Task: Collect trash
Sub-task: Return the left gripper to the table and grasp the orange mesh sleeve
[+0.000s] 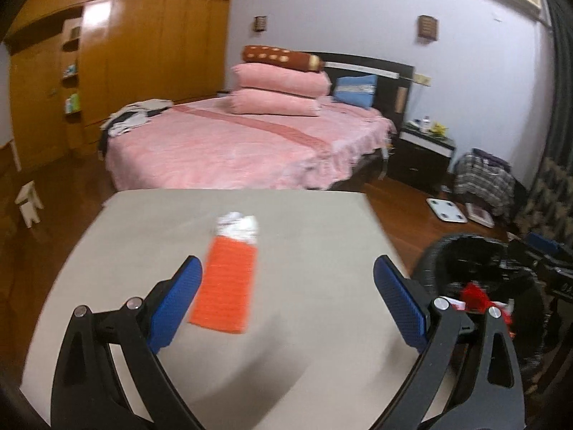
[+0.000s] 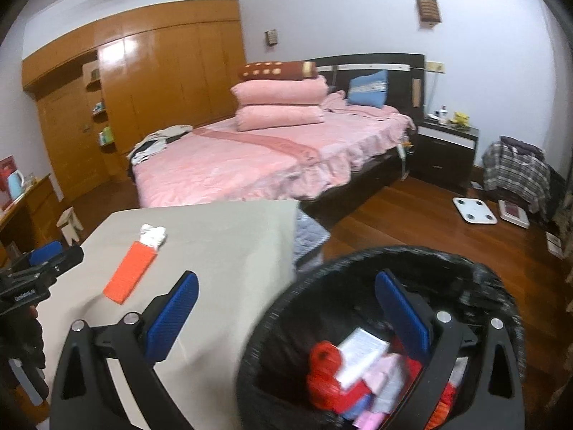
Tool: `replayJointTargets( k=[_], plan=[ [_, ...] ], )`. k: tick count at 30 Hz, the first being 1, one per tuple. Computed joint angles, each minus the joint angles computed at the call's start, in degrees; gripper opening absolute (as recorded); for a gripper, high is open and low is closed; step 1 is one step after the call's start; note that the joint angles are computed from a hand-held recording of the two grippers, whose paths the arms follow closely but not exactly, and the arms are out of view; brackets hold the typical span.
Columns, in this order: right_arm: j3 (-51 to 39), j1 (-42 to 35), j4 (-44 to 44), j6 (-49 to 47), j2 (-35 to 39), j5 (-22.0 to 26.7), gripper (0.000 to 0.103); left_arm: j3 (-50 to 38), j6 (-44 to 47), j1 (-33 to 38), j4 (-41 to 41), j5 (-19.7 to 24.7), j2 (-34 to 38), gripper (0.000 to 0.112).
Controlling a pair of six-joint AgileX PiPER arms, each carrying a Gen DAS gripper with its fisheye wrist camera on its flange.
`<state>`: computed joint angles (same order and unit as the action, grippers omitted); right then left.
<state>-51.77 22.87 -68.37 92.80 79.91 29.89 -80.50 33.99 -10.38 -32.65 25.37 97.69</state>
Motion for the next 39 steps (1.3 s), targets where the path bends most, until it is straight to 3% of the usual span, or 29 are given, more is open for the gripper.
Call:
replayJointTargets(
  k=[10,20,24,27,29,31,35,39],
  plan=[
    [-14.16,1.04,-1.64,1.61,16.64,-3.67,0.097,-10.11,-3.78,5.27,4.7,2.39,11.33,0.094],
    [-29.97,0.37,8.92,-11.59,30.29,-2.92,0.097,-22.44,-9.32,4.53,11.01,8.87,23.54,0.093],
    [-32.43,-0.21,12.19,-14.75,32.64,-3.27,0.097,-27.8,-10.94,4.93,11.52,14.33,27.92,0.076],
    [-33.7,-0.27,13.87,-16.39,33.95,-3.44,0.097,-30.64,-12.11,5.07,11.96,17.62,30.44,0.073],
    [-34.42,-0.37,14.72,-17.26,34.63,-3.63,0.097,-30.49,-11.59,5.21,11.49,17.48,30.52,0.073],
    [-35.33,-0.48,15.97,-18.52,35.45,-3.72,0.097,-29.91,-11.1,5.35,10.84,17.17,30.32,0.061],
    [-36.41,-0.56,16.84,-19.13,36.57,-3.91,0.097,-29.65,-10.59,5.3,10.39,17.46,30.3,0.023],
    [-38.5,-0.21,18.81,-20.87,37.99,-3.39,0.097,-29.79,-10.77,5.58,9.9,17.89,30.16,0.02]
  ],
)
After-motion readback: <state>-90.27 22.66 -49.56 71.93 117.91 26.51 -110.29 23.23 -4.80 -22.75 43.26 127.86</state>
